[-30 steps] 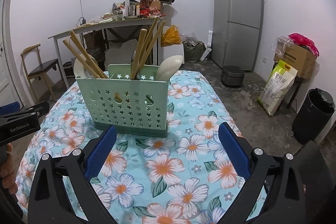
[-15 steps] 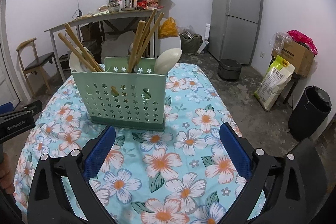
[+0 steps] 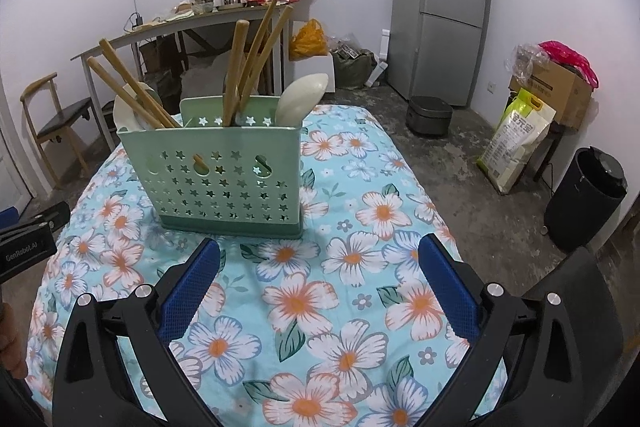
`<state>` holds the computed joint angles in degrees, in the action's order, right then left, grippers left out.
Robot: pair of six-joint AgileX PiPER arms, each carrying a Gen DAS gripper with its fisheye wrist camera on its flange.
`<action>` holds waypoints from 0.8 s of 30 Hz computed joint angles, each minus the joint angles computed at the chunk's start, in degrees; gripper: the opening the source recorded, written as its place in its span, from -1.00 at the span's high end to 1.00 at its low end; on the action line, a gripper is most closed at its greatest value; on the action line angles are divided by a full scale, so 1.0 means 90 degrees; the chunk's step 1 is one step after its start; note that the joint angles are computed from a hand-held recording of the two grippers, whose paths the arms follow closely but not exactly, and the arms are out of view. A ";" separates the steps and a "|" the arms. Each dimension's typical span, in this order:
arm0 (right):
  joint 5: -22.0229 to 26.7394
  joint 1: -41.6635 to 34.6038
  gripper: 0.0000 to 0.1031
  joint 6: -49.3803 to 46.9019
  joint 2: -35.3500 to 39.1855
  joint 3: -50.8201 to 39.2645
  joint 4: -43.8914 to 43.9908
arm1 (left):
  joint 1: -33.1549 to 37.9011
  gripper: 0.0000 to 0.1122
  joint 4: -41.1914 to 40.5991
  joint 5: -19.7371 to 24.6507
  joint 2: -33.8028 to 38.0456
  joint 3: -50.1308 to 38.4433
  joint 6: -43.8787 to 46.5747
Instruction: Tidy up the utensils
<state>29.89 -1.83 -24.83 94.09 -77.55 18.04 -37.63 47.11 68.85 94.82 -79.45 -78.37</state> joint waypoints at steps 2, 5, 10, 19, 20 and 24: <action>0.0043 0.0020 -0.87 0.0049 0.0038 -0.0043 -0.0039 | 0.0015 -0.68 -0.0025 0.0009 0.0010 -0.0006 0.0026; 0.0046 0.0044 -0.87 0.0076 0.0048 -0.0038 -0.0095 | 0.0035 -0.68 -0.0032 0.0006 -0.0001 0.0009 0.0004; 0.0053 0.0062 -0.87 0.0124 0.0059 -0.0036 -0.0147 | 0.0104 -0.68 -0.0089 -0.0057 -0.0027 0.0070 0.0021; 0.0043 0.0071 -0.87 0.0144 0.0061 -0.0039 -0.0180 | 0.0122 -0.68 -0.0152 -0.0135 -0.0024 0.0085 0.0063; 0.0043 0.0071 -0.87 0.0144 0.0061 -0.0039 -0.0180 | 0.0122 -0.69 -0.0161 -0.0153 -0.0019 0.0089 0.0069; 0.0047 0.0071 -0.87 0.0149 0.0056 -0.0039 -0.0183 | 0.0121 -0.68 -0.0204 -0.0169 -0.0017 0.0073 0.0115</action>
